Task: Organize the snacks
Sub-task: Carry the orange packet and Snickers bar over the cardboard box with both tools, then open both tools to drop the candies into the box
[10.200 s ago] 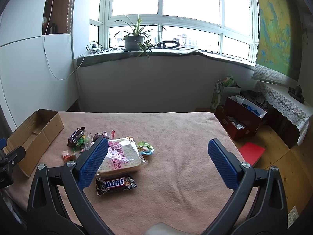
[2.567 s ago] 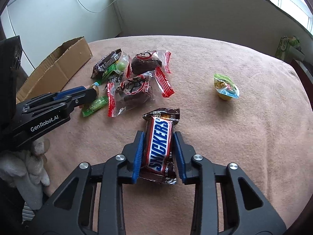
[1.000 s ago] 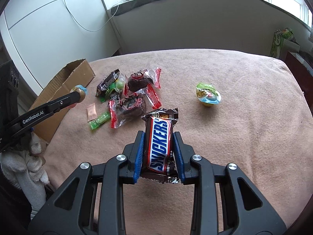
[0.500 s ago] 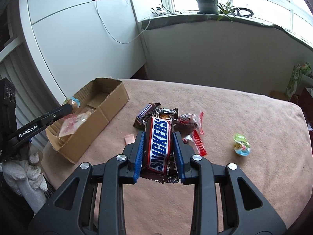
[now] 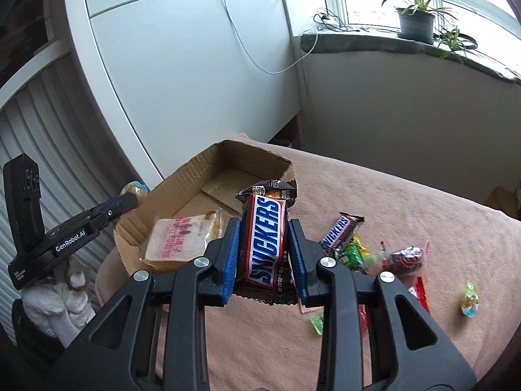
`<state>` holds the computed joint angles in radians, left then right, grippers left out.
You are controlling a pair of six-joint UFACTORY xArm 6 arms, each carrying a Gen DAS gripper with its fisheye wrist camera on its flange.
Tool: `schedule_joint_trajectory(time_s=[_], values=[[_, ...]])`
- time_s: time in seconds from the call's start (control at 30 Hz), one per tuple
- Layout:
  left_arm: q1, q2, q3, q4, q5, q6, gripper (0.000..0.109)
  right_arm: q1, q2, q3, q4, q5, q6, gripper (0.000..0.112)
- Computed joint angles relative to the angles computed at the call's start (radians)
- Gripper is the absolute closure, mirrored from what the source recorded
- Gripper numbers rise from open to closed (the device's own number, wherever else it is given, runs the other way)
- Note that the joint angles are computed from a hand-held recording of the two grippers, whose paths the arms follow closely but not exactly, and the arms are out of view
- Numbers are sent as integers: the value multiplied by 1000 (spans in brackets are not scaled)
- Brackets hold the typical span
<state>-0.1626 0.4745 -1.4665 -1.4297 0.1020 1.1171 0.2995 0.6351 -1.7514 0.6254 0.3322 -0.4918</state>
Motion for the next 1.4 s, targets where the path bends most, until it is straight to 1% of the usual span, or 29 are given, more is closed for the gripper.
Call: schedule_joint_trajectory(time_s=[0.17,0.27,0.37,0.57,0.6,0.67,0.7,0.73,0.77,0.8,0.83,0.87,0.93,0.97,1.07,1.23,1.4], values=[[27,12,0,28,-8,-41,89,22,118,-183,-111,66,93,82],[42,10,14,12,-8,-31,89,30,182,-280,-173,112,139,82],[50,12,23,24,-4,-47,89,37,251,-381,-225,164,186,82],[65,14,33,45,13,-76,89,43,374,-571,-281,262,246,82],[66,14,33,52,14,-83,89,42,377,-575,-278,266,243,82],[67,12,35,54,11,-89,88,45,370,-560,-279,252,244,81],[68,11,35,52,11,-90,88,46,364,-550,-280,241,244,78],[70,11,34,56,13,-96,88,46,351,-526,-281,218,245,69],[70,10,36,64,14,-105,86,47,338,-503,-277,196,242,55],[71,9,39,86,16,-127,84,47,324,-481,-267,177,232,50],[70,7,41,82,17,-121,78,46,311,-462,-254,165,221,46],[67,3,42,71,13,-109,66,44,296,-440,-239,154,209,45],[63,-4,45,43,9,-78,55,41,266,-396,-220,131,193,44],[62,-7,46,40,12,-74,52,39,247,-368,-211,116,182,42],[56,-19,55,24,13,-56,52,34,181,-261,-199,52,161,36],[37,-45,71,-26,7,-14,51,14,78,-96,-168,-25,125,36],[10,-69,85,-73,10,37,51,-14,-28,66,-96,-99,62,36]])
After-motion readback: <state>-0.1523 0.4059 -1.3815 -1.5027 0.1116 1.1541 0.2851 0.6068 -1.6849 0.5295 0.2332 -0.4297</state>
